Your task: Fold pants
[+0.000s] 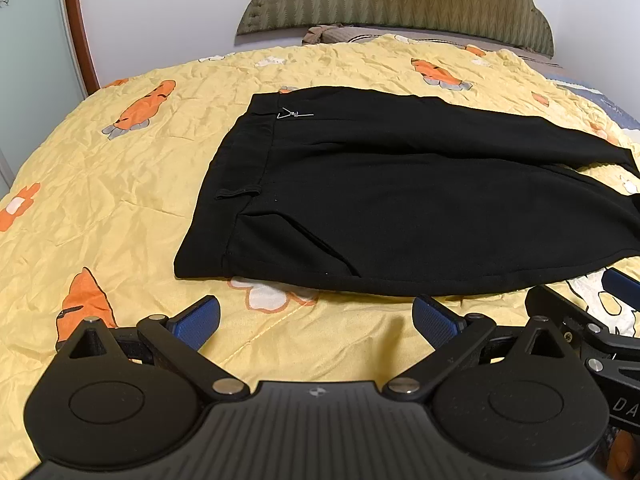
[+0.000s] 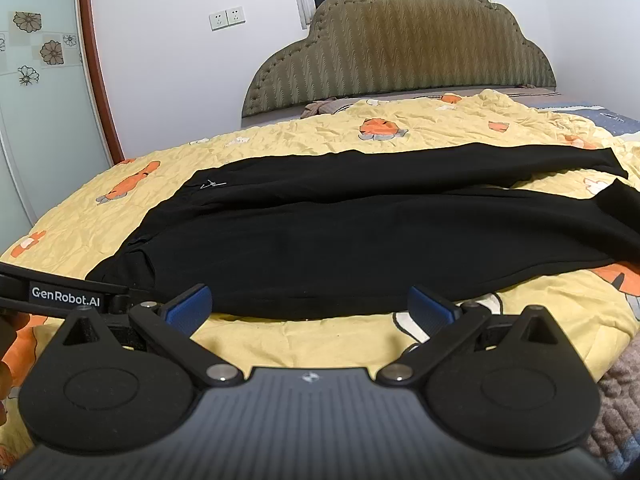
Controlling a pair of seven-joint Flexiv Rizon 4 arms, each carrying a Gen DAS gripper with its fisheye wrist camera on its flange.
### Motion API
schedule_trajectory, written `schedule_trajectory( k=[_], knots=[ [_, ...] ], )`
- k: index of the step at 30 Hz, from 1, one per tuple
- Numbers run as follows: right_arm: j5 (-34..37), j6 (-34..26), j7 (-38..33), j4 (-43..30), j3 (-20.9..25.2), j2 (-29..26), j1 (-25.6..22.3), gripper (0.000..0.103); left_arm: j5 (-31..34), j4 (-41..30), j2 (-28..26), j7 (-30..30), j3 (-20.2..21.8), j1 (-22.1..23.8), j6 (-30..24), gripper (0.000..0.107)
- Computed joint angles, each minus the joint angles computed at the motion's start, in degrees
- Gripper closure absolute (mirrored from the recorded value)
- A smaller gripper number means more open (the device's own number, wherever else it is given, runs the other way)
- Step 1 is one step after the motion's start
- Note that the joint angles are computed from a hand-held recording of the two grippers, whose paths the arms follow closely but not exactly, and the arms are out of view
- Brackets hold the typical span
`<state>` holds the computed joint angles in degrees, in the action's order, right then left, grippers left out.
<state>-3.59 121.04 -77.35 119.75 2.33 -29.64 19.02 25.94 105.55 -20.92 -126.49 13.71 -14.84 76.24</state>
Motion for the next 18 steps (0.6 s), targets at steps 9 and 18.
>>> schedule_trajectory(
  k=[9, 18],
  knots=[
    [-0.44, 0.58, 0.14, -0.22, 0.53, -0.34, -0.40, 0.000, -0.05, -0.23, -0.35, 0.29, -0.16, 0.13, 0.07, 0.004],
    [-9.51, 3.23, 1.23, -1.85, 3.71, -2.13, -6.15, 0.000, 2.46, -3.08, -1.48, 1.01, 1.67, -0.13, 1.56, 0.004]
  ],
)
